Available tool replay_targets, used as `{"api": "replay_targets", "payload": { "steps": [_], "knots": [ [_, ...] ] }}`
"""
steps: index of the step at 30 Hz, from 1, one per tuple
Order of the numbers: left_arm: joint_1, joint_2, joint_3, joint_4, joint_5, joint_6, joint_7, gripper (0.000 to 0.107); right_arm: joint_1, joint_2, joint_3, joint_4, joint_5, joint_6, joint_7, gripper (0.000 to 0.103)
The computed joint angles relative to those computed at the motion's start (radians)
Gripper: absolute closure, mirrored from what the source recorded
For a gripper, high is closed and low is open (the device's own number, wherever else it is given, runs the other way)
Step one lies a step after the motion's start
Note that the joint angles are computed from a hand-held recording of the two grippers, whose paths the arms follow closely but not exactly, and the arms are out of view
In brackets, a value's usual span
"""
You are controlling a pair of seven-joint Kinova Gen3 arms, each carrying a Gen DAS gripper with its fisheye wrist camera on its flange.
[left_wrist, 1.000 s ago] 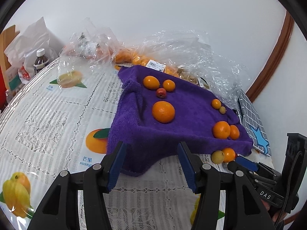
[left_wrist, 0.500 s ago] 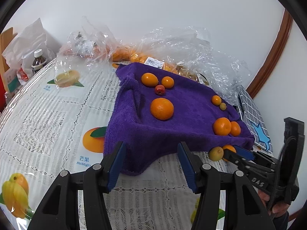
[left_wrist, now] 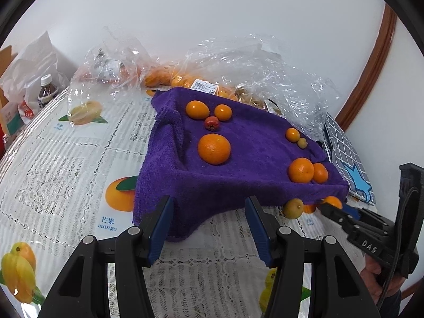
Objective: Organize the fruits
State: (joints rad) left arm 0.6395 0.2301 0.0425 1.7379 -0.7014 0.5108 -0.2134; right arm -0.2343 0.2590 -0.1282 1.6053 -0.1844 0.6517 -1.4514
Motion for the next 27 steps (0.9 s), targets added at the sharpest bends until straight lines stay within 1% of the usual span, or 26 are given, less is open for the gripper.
{"api": "replay_targets", "payload": {
  "steps": [1, 4, 5, 6, 7, 8, 10, 14, 17, 20, 23, 25, 27],
  "knots": [
    [-0.010, 0.000, 0.008, -0.003, 0.018, -0.003, -0.025, 0.055, 0.007, -0.007, 0.002, 0.010, -0.003, -0.007, 0.004, 0.070],
    [-0.099, 0.003, 0.085, 0.006, 0.121, -0.068, -0.147, 0.055, 0.020, -0.019, 0.016, 0.026, 0.002, -0.006, -0.002, 0.070],
    [-0.102, 0.009, 0.091, -0.001, 0.143, -0.069, -0.187, 0.055, 0.023, -0.020, 0.024, 0.026, 0.009, 0.003, -0.013, 0.070],
    [-0.087, 0.011, 0.084, -0.013, 0.150, -0.058, -0.218, 0.055, 0.028, -0.023, 0.029, 0.029, 0.012, 0.007, -0.018, 0.070],
    [-0.058, 0.011, 0.059, -0.014, 0.146, -0.062, -0.232, 0.055, 0.037, -0.029, 0.035, 0.036, 0.012, 0.006, -0.022, 0.070],
    [-0.047, 0.009, 0.053, -0.010, 0.150, -0.083, -0.253, 0.055, 0.046, -0.037, 0.037, 0.046, 0.012, 0.002, -0.021, 0.070],
    [-0.051, 0.015, 0.061, -0.014, 0.209, -0.115, -0.315, 0.055, 0.057, -0.056, 0.043, 0.070, 0.022, -0.014, -0.020, 0.070],
    [-0.074, 0.062, 0.112, -0.081, 0.342, -0.113, -0.453, 0.055, 0.098, -0.081, 0.045, 0.098, -0.011, -0.027, 0.020, 0.070],
    [-0.047, 0.126, 0.123, -0.186, 0.383, -0.045, -0.540, 0.055, 0.130, -0.094, 0.046, 0.115, -0.047, -0.035, 0.067, 0.070],
    [-0.002, 0.190, 0.101, -0.291, 0.405, 0.042, -0.587, 0.058, 0.153, -0.108, 0.054, 0.131, -0.070, -0.038, 0.099, 0.070],
    [0.032, 0.244, 0.072, -0.384, 0.430, 0.134, -0.613, 0.070, 0.192, -0.118, 0.056, 0.145, -0.137, -0.033, 0.159, 0.070],
    [0.033, 0.255, 0.068, -0.400, 0.456, 0.148, -0.630, 0.084, 0.226, -0.120, 0.055, 0.151, -0.210, -0.022, 0.223, 0.070],
    [0.031, 0.251, 0.062, -0.388, 0.477, 0.132, -0.639, 0.084, 0.259, -0.116, 0.055, 0.154, -0.291, -0.005, 0.289, 0.070]
  ]
}}
